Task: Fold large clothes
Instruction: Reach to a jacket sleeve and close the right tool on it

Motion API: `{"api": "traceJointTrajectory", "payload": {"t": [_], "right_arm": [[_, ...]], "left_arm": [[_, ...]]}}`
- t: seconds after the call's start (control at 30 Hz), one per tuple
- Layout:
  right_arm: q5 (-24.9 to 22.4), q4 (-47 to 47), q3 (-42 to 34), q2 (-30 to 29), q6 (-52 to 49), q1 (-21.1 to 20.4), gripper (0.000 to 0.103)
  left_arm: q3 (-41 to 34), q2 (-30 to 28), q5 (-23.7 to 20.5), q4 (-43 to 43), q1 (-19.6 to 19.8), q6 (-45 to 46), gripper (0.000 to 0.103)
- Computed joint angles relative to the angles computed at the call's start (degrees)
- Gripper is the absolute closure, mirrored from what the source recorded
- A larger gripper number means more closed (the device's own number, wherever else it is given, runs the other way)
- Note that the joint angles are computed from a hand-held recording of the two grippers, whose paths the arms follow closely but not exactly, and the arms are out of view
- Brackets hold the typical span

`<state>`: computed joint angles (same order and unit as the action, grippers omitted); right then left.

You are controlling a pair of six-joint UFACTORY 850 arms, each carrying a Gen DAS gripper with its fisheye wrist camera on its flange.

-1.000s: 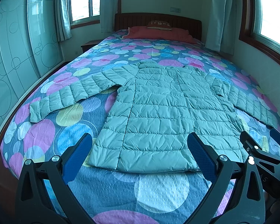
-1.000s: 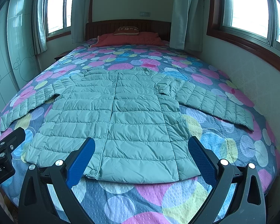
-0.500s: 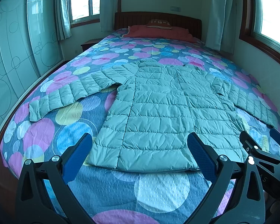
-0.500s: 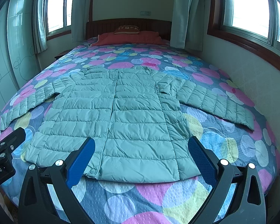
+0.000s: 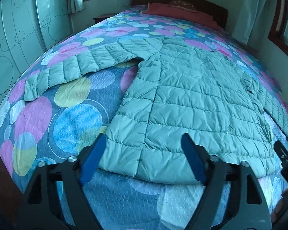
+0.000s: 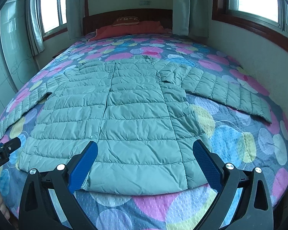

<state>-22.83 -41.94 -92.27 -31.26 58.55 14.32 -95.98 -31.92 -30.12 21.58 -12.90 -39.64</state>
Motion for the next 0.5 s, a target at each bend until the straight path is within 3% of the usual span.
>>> {"api": "traceJointTrajectory", "payload": {"t": [0.03, 0.07, 0.1, 0.13, 0.2, 0.27, 0.33, 0.4, 0.5], "right_arm": [[0.0, 0.9, -0.4, -0.4, -0.4, -0.4, 0.006], [-0.2, 2.9, -1.1, -1.0, -2.1, -0.9, 0.020], [-0.9, 5.9, -2.5, -2.1, -4.9, -1.4, 0.050], [-2.0, 9.1, -3.9, -3.2, -7.4, -2.1, 0.056], [-1.6, 16.4, -5.4, -4.6, -12.3, -3.7, 0.056], [-0.1, 19.2, -5.9, -5.3, -13.4, -5.0, 0.055], [0.9, 18.8, -6.5, -6.0, -11.3, -6.3, 0.045], [3.8, 17.5, -5.8, -5.9, -7.2, -8.1, 0.026], [8.7, 23.4, -4.7, -6.0, -6.9, -12.2, 0.026]], "left_arm": [[-1.0, -0.9, -0.5, -1.9, 0.6, 1.1, 0.039], [-1.9, -1.7, -0.9, -2.9, 1.2, 1.4, 0.044], [-2.4, -2.4, -0.9, -2.8, 1.7, 0.8, 0.049], [-3.6, -3.4, -1.7, -2.2, 2.1, -0.4, 0.049], [-5.5, -5.2, -2.7, -1.2, 3.1, -2.7, 0.048], [-7.4, -6.8, -3.4, -0.6, 4.2, -5.6, 0.035], [-9.0, -8.3, -4.1, 0.4, 5.3, -8.9, 0.022], [-10.5, -9.7, -4.8, 0.3, 6.3, -10.9, 0.021], [-12.6, -11.7, -6.2, -0.3, 7.8, -13.9, 0.018]]}}
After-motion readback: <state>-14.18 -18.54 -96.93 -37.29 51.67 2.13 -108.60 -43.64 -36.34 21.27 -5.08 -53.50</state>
